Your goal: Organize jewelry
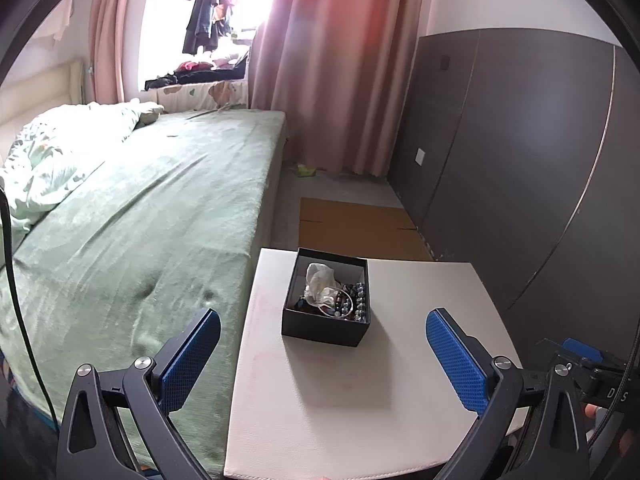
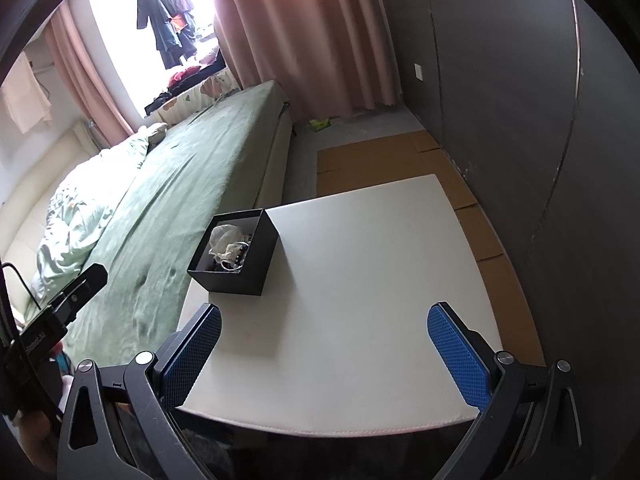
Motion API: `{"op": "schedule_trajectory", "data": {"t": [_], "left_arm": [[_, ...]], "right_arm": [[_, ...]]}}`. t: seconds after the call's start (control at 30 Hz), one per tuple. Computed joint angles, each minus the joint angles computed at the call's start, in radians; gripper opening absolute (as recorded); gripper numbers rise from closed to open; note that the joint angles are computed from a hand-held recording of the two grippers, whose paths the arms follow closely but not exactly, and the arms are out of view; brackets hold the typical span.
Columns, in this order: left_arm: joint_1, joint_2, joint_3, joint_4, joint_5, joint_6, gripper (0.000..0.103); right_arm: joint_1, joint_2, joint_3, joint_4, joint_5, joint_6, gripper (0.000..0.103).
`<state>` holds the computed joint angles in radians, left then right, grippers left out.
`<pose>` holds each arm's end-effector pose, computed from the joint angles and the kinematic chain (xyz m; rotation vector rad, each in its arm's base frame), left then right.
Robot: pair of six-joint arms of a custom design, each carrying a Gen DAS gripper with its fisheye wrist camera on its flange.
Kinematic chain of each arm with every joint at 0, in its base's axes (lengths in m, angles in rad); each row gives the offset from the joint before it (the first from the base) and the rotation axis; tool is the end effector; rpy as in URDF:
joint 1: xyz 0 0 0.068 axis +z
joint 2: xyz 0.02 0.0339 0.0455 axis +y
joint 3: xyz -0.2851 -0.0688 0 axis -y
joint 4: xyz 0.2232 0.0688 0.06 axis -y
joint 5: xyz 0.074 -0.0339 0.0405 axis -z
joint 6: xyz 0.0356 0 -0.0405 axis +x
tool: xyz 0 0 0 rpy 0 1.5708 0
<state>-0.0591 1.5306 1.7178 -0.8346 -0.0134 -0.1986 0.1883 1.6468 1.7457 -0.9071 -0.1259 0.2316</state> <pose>0.3036 -0.0175 0.4328 -0.1622 2.2152 -0.1272 0.3266 0.0668 0.4005 -0.0087 2.3990 0.3482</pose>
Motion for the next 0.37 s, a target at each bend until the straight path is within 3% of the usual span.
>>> {"op": "schedule_trajectory", "data": {"t": [0.37], "left_arm": [[-0.006,0.002,-0.006,-0.001,0.008,0.019,0.102]], "right_arm": [[-0.002,0.021,0.016,-0.021,0.006,0.011,0.103]]}}
